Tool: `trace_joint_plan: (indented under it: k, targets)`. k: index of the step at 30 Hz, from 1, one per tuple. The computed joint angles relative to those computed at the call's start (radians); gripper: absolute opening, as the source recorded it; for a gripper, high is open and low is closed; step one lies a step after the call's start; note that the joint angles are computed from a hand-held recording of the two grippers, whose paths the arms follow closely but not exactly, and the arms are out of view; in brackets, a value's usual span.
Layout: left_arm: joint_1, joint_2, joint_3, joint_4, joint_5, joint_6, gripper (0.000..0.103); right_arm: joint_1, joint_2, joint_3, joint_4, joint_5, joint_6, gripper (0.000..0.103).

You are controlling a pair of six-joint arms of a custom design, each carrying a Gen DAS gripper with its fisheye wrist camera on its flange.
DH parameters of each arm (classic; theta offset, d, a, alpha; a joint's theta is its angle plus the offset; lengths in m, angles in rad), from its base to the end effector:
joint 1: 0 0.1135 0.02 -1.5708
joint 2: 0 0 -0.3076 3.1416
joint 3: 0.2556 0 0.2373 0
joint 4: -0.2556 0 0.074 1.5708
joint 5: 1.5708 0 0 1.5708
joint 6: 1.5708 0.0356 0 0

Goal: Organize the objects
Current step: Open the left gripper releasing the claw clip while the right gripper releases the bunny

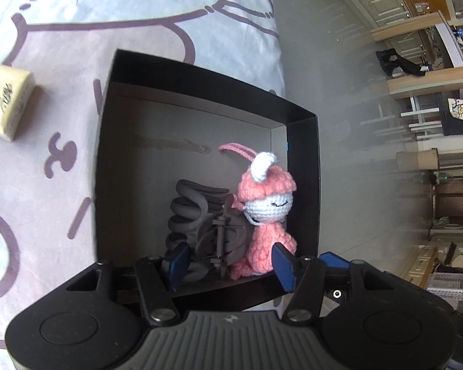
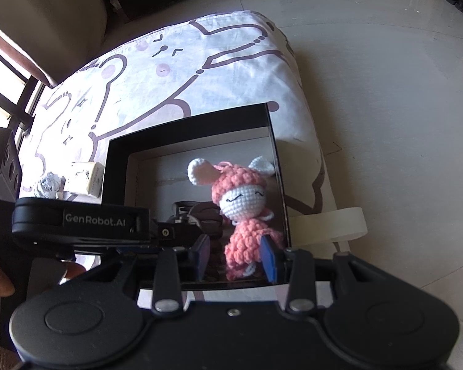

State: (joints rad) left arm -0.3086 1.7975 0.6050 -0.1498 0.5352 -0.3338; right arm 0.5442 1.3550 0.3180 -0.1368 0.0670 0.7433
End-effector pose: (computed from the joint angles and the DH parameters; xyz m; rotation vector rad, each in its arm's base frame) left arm 0.2359 -0.0943 0.1201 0.0560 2.9707 -0.8802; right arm 0.1424 0.0834 0.1458 0.2942 2.7572 0.2604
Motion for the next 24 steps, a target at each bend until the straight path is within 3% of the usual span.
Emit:
trace_joint_plan:
  k: [1,15,20,24]
  targets:
    - [-0.001,-0.021,-0.002,-0.014,-0.028,0.014,0.067,0.007,-0.006,0.0,-0.006,0.006,0.011,0.038]
    - [0.037,-0.343,-0.017,-0.193,-0.244,0.264,0.072,0.206,-0.135,0.013,-0.132,0.182,0.318,0.038]
    - [0.041,-0.459,-0.032,-0.242,-0.294,0.331,0.083,0.313,-0.158,0.048,-0.229,0.266,0.455,0.04]
    - [0.059,-0.522,-0.049,-0.265,-0.31,0.375,0.093,0.409,-0.127,0.094,-0.317,0.327,0.566,0.053]
